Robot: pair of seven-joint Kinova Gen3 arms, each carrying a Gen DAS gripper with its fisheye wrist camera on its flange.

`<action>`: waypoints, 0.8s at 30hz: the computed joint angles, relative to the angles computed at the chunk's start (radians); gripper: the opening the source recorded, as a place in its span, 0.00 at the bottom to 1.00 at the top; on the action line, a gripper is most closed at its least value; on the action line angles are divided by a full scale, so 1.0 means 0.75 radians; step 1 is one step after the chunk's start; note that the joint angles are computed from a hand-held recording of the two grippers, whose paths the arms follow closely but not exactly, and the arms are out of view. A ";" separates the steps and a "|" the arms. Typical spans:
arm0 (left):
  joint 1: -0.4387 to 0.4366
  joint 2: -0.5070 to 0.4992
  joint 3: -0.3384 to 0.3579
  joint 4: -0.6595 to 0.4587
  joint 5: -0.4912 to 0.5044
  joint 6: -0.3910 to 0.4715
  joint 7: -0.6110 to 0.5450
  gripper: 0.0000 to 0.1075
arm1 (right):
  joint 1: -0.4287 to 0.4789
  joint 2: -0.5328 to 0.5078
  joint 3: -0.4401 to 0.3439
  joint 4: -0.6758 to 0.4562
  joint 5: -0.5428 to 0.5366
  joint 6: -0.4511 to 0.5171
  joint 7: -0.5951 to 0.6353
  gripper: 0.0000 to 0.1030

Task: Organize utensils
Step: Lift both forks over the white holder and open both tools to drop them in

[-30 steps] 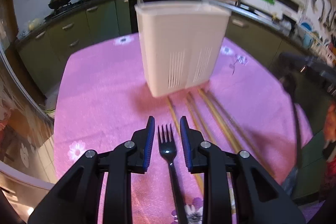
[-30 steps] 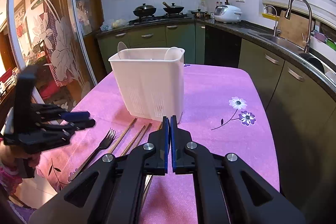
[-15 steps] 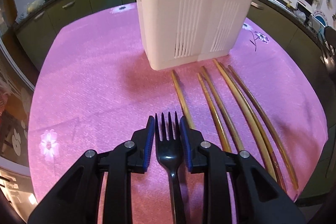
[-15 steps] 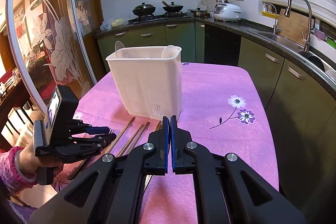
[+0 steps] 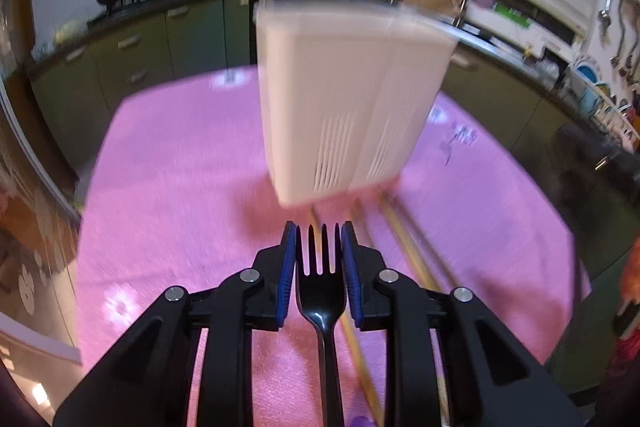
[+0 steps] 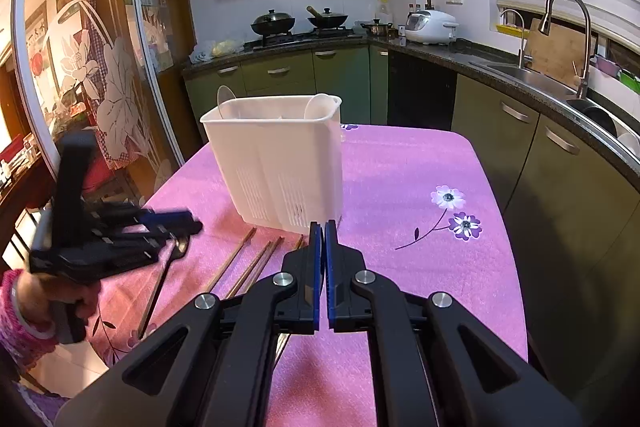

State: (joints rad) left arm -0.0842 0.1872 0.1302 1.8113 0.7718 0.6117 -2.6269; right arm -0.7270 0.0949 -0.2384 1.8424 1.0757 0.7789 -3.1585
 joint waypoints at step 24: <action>0.085 -0.115 -0.032 -0.353 0.264 -0.040 -0.067 0.20 | 0.022 -0.048 -0.028 0.044 0.052 0.000 -0.082 0.03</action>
State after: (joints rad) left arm -0.0202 0.1013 0.1059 1.5467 0.9701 0.5815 -2.6769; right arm -0.7107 0.0588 -0.2597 1.8753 1.1149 0.7786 -3.2198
